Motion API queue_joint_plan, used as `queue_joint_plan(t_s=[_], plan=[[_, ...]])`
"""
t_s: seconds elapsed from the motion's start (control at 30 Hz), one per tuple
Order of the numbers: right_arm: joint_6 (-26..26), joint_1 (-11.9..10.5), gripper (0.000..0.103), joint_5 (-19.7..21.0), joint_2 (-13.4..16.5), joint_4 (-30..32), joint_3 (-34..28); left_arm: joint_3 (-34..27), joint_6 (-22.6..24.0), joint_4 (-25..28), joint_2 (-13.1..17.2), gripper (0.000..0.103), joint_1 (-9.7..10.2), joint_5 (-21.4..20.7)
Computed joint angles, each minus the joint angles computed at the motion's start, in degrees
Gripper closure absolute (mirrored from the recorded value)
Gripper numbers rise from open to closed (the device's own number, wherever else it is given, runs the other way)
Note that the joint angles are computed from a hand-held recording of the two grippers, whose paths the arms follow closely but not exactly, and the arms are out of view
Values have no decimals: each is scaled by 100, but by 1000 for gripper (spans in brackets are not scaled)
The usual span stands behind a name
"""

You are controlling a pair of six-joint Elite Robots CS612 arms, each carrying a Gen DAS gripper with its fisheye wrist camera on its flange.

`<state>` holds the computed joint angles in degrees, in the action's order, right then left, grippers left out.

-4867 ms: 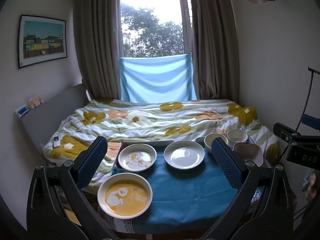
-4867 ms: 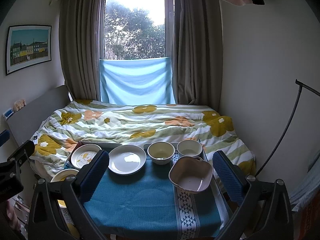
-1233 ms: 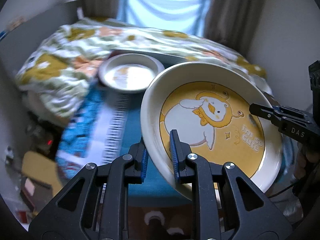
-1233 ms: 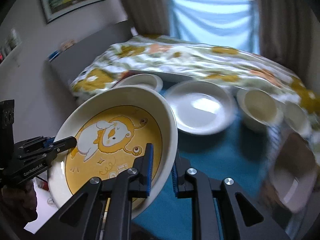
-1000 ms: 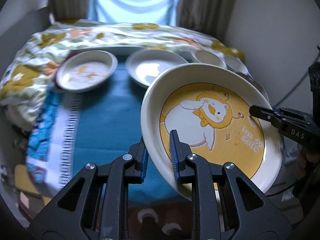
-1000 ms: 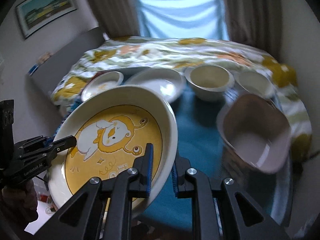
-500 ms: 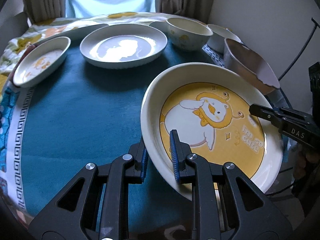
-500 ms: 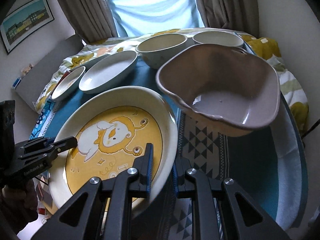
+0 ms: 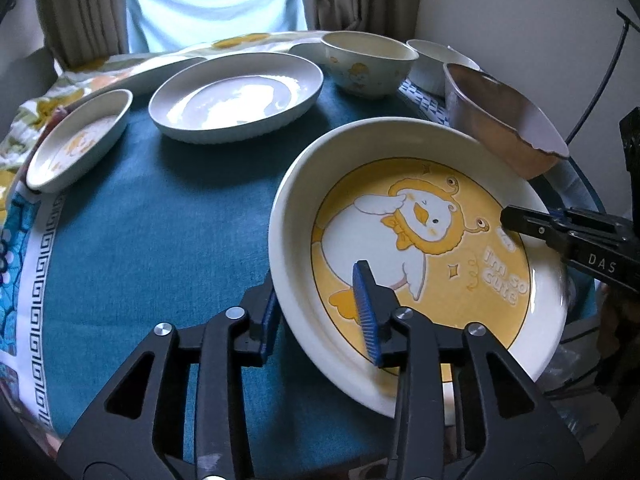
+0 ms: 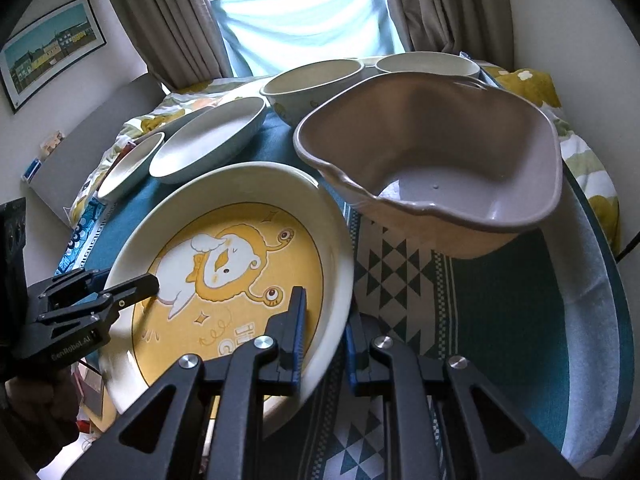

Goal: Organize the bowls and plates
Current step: 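Lower the lion-print plate onto the cloth and open both grippers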

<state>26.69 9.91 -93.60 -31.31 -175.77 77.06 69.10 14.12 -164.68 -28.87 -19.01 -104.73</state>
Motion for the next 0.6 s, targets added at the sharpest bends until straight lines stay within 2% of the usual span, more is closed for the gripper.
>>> queue_joint_plan(t_s=[0.13, 0.37, 0.5, 0.6], plan=[[121, -12, 88, -34, -42, -44, 69, 20, 4, 53, -32, 61, -21, 134], [282, -20, 88, -143, -226, -27, 277, 91, -192, 182, -146, 61, 28, 186], [415, 19, 88, -340, -456, 90, 453, 240, -354, 170, -354, 61, 82, 153], [236, 73, 88, -374, -652, 78, 542, 390, -446, 11, -568, 61, 124, 99]])
